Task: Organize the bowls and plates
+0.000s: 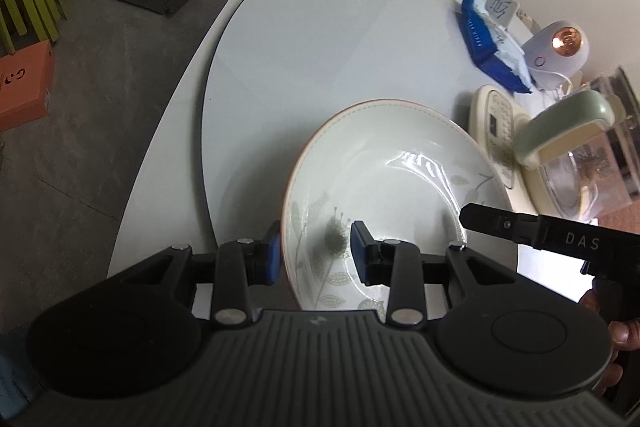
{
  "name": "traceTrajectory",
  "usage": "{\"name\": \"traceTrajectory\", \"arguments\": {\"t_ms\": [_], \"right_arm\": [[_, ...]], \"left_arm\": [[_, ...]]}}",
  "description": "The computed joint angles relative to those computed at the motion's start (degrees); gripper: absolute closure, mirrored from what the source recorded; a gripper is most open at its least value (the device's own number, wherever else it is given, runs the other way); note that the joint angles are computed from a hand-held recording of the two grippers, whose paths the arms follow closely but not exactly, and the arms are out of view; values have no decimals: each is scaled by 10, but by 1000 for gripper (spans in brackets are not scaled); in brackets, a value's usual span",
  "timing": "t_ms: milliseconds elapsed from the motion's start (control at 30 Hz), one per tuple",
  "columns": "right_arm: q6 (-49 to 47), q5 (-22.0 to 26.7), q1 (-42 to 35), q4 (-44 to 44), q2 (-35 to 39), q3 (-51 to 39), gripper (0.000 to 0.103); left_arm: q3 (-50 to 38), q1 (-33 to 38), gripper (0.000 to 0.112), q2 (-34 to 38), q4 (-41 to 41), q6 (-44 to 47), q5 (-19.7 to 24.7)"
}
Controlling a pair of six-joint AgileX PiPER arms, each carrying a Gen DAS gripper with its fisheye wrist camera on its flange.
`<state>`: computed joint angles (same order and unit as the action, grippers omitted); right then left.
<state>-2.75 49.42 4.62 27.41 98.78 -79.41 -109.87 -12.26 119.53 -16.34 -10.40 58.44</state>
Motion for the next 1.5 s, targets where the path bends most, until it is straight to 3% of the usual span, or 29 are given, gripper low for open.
{"name": "traceTrajectory", "arguments": {"t_ms": [700, 967, 1333, 1500], "right_arm": [[15, 43, -77, -21, -237, 131, 70], [4, 55, -112, -51, -311, 211, 73], [-114, 64, -207, -15, -338, 279, 73], [-133, 49, -209, -15, -329, 293, 73]], "left_arm": [[62, -67, 72, -138, 0, -7, 24], [157, -121, 72, -172, -3, -21, -2], [221, -190, 72, -161, 1, -91, -32], [224, -197, 72, -146, 3, -107, -36]]}}
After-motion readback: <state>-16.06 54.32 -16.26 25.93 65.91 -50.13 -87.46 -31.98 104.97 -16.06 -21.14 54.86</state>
